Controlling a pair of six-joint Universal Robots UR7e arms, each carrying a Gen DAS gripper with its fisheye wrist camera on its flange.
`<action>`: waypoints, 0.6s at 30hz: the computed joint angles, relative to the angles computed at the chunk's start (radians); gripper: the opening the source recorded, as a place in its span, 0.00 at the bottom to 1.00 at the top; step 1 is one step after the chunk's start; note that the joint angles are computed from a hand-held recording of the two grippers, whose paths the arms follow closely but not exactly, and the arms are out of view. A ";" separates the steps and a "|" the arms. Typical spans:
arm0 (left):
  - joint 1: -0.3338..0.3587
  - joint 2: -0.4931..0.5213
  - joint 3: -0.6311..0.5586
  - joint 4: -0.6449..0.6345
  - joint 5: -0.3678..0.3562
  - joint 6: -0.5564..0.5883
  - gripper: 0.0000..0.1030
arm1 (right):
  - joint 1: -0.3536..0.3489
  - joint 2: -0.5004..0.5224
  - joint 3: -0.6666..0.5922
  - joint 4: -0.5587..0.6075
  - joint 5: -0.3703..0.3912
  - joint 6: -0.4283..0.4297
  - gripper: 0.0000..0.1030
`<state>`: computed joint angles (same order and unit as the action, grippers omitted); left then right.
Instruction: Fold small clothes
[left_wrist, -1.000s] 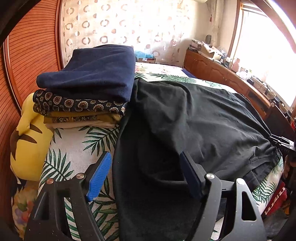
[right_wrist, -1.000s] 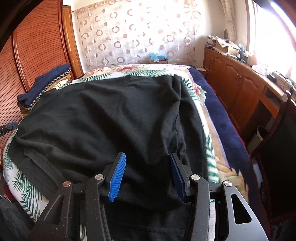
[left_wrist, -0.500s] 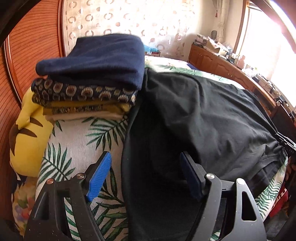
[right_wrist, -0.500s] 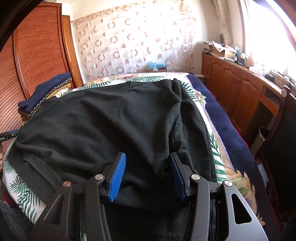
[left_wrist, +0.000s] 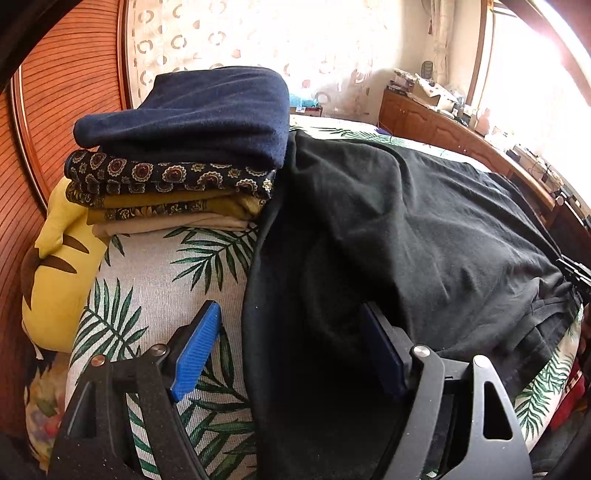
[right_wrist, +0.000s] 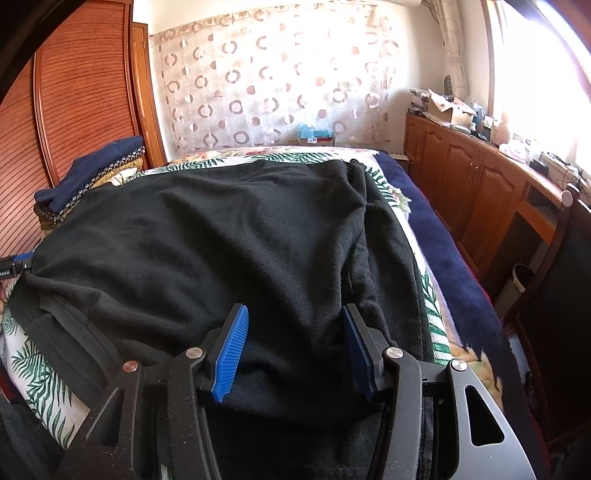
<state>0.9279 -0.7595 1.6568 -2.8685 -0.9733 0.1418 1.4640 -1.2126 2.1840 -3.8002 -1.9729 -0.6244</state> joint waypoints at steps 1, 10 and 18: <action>0.001 0.000 -0.002 0.005 0.000 -0.001 0.76 | -0.002 -0.002 0.001 0.001 0.004 0.003 0.52; 0.005 0.000 -0.042 0.096 -0.093 0.000 0.14 | 0.005 0.010 -0.007 -0.004 -0.014 -0.014 0.52; -0.026 -0.015 -0.041 0.004 -0.216 0.041 0.08 | 0.036 0.012 -0.025 0.049 -0.073 -0.051 0.60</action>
<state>0.9023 -0.7749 1.6154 -2.8648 -1.1898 0.1825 1.4996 -1.2010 2.1593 -3.7513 -2.0462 -0.6756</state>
